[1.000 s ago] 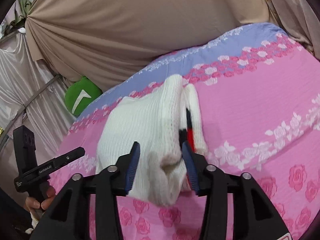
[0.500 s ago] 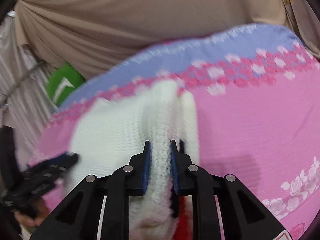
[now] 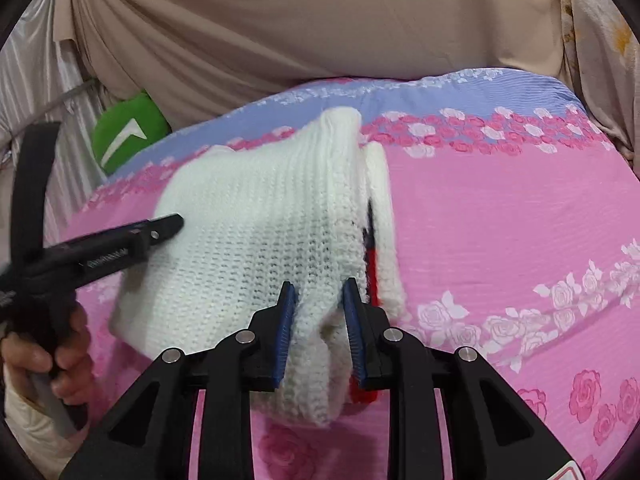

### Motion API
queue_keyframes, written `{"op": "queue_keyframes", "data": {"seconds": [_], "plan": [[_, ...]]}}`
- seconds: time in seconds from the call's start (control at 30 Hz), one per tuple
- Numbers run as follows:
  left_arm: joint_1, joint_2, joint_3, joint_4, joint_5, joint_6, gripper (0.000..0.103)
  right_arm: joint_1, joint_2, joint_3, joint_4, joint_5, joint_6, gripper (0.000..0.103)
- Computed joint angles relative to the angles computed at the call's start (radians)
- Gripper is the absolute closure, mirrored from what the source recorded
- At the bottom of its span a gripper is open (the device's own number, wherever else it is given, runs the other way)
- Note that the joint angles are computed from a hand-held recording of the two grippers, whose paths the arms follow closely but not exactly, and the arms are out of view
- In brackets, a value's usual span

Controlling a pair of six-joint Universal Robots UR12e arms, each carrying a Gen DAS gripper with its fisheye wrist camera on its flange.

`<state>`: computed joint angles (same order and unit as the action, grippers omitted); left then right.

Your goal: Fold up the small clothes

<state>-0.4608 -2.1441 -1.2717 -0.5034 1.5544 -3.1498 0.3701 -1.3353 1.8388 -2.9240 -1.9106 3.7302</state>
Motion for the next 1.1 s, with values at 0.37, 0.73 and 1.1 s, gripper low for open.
{"op": "queue_keyframes", "data": {"seconds": [0.37,0.73,1.1], "plan": [[-0.001,0.042,-0.054,0.018,-0.001,-0.008,0.051,-0.008,-0.005,0.027,0.009,0.050,0.052,0.074],[0.016,0.094,-0.131,0.019,-0.042,-0.021,0.047,-0.061,-0.009,0.008,-0.085,0.183,0.056,0.048],[0.019,0.090,-0.122,0.010,-0.034,-0.025,0.046,-0.067,0.002,-0.021,-0.039,0.107,0.037,0.088]]}}
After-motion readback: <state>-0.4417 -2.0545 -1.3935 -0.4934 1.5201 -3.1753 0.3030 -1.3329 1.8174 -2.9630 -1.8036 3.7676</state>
